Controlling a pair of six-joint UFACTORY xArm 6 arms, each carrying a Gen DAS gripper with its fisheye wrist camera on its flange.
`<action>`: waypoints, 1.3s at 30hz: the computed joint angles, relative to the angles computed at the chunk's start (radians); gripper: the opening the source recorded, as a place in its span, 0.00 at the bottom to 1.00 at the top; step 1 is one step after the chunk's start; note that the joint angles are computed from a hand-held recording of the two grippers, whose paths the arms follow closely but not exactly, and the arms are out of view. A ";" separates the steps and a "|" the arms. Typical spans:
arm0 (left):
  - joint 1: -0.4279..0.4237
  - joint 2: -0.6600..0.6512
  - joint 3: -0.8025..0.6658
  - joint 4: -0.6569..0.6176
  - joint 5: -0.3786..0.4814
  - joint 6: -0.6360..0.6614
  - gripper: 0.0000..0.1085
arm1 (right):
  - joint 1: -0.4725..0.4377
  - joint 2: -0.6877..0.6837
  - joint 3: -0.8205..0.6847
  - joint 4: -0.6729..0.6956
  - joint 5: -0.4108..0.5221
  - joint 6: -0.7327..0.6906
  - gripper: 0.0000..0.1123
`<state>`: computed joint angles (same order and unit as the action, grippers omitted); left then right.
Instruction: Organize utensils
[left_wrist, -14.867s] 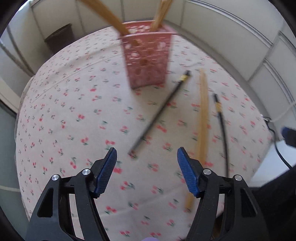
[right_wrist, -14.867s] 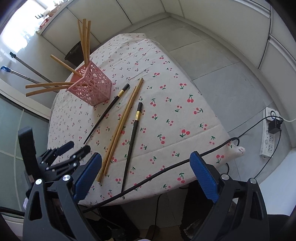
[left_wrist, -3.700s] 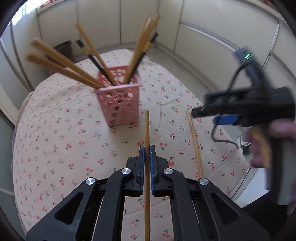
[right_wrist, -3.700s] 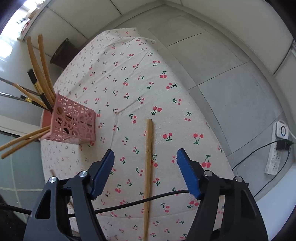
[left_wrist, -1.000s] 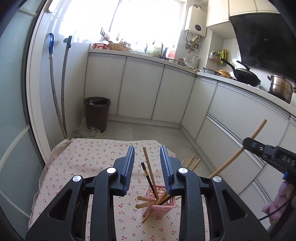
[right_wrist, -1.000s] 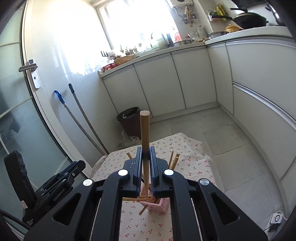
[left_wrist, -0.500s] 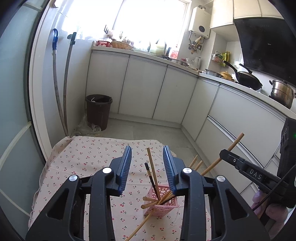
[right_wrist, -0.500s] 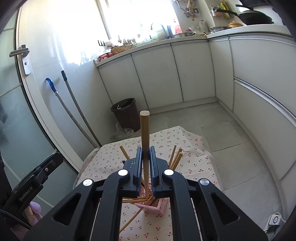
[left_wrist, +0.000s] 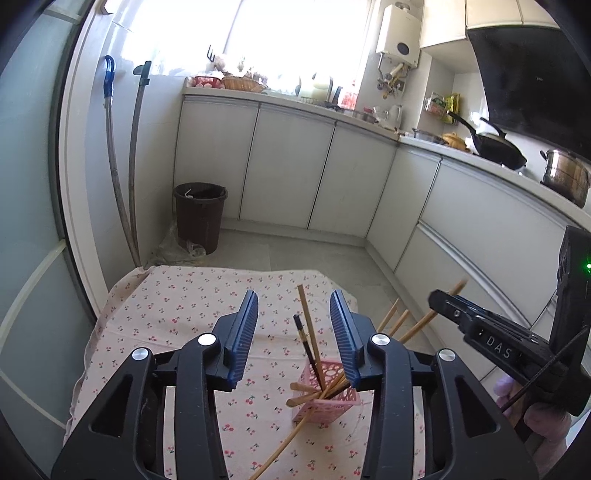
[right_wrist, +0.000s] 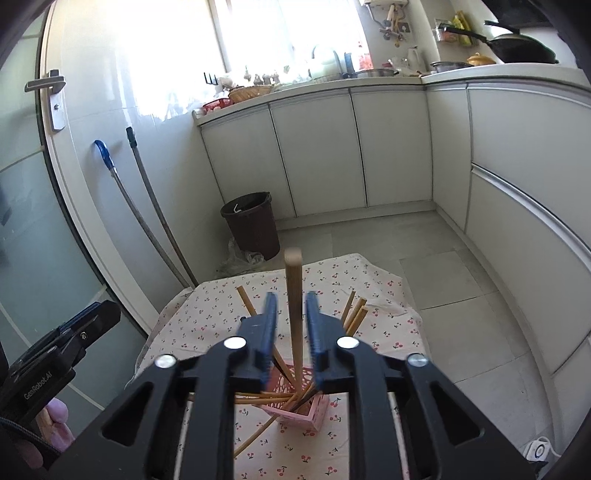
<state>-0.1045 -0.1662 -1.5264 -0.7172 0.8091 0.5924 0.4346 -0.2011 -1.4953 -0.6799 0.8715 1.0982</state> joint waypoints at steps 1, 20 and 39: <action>0.002 -0.004 0.004 0.011 0.010 0.001 0.37 | -0.001 -0.009 0.017 -0.006 -0.015 0.016 0.47; -0.090 -0.233 0.341 0.090 -0.158 0.088 0.88 | 0.127 -0.364 0.391 -0.118 0.108 0.329 0.71; -0.018 -0.103 0.428 0.415 0.122 0.098 0.74 | 0.101 -0.402 0.482 0.050 0.079 0.291 0.75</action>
